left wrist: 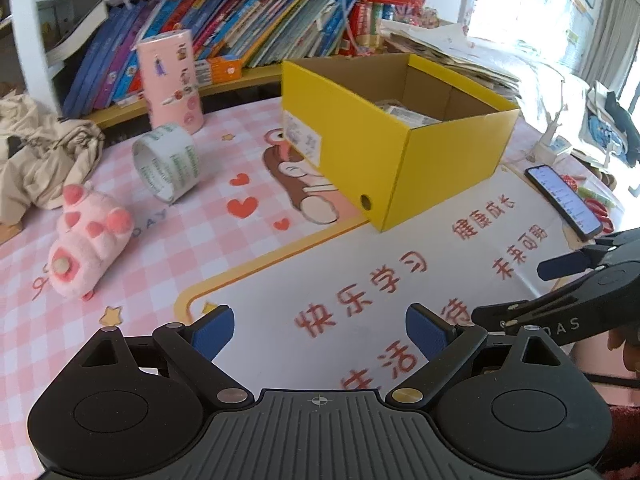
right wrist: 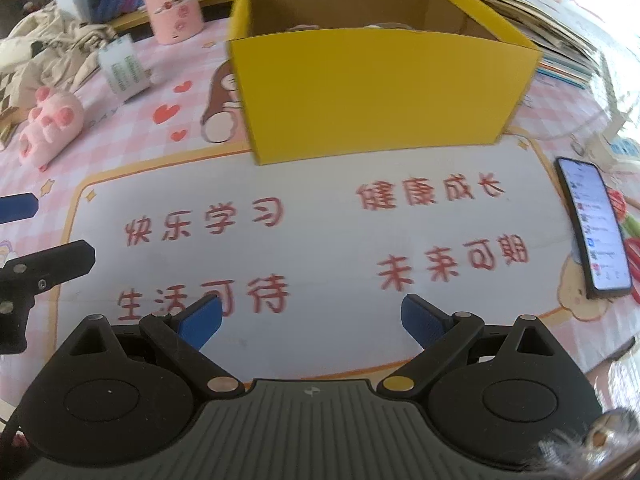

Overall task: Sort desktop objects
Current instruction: 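Move both open grippers over the desk toward the plush toy and tape roll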

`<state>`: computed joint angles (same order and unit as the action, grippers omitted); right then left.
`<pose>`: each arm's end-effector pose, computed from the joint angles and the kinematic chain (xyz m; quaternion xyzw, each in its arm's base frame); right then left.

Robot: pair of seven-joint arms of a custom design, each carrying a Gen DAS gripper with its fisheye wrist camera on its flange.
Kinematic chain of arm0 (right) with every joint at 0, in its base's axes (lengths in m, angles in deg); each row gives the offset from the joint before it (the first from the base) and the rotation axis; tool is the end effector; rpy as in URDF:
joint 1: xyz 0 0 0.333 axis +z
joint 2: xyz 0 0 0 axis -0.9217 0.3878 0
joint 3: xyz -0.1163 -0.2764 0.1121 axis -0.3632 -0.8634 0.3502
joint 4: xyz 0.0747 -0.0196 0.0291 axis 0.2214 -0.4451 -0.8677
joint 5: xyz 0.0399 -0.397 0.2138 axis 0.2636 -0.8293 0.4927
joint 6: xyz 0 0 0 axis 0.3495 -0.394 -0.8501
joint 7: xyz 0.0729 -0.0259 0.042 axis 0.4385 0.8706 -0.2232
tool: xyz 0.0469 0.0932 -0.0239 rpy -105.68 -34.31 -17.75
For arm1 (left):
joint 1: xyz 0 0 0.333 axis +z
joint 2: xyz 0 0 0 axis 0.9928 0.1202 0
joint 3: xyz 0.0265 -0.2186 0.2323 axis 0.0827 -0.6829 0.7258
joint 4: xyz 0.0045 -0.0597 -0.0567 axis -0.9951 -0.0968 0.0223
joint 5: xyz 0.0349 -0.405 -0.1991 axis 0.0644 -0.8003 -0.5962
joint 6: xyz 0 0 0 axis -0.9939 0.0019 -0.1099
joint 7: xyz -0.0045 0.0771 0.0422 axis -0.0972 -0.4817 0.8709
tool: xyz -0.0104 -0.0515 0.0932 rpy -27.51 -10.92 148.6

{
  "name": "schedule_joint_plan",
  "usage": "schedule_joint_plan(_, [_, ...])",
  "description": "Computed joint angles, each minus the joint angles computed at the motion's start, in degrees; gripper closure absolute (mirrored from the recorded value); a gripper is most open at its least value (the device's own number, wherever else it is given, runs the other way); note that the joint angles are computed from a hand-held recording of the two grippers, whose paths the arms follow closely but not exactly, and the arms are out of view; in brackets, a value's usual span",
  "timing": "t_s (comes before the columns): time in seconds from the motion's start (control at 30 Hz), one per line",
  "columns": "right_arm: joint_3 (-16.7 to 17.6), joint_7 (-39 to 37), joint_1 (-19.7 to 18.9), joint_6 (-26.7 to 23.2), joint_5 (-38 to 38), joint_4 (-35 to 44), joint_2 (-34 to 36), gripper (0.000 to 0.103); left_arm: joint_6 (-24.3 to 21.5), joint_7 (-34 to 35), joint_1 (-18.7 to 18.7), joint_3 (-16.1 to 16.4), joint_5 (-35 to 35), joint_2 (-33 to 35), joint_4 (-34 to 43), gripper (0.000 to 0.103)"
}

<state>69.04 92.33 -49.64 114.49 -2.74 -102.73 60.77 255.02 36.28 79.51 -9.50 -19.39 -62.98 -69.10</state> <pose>0.5202 0.1721 0.3733 -0.7863 0.5710 -0.1234 0.2012 0.4767 -0.1124 0.3930 -0.6228 0.7033 -0.2746 0.2054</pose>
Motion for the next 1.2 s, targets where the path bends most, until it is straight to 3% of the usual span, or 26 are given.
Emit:
schedule_joint_plan(0.27, [0.67, -7.37, 2.43, 1.32, 3.49, 2.85, 2.18, 0.006, 1.89, -7.23, 7.03, -4.02, 3.25, -3.65, -2.92, 0.008])
schedule_joint_plan(0.83, [4.11, -17.0, 3.22, 2.17, 8.59, 9.92, 8.12, 0.006, 4.52, -15.61, 17.63, -9.29, 9.07, -6.34, -4.48, 0.008])
schedule_joint_plan(1.2, [6.16, -18.33, 2.94, 3.85, 5.9, 14.25, 11.86, 0.006, 7.48, -18.05, 23.75, -11.71, 10.07, -4.72, -3.64, 0.008])
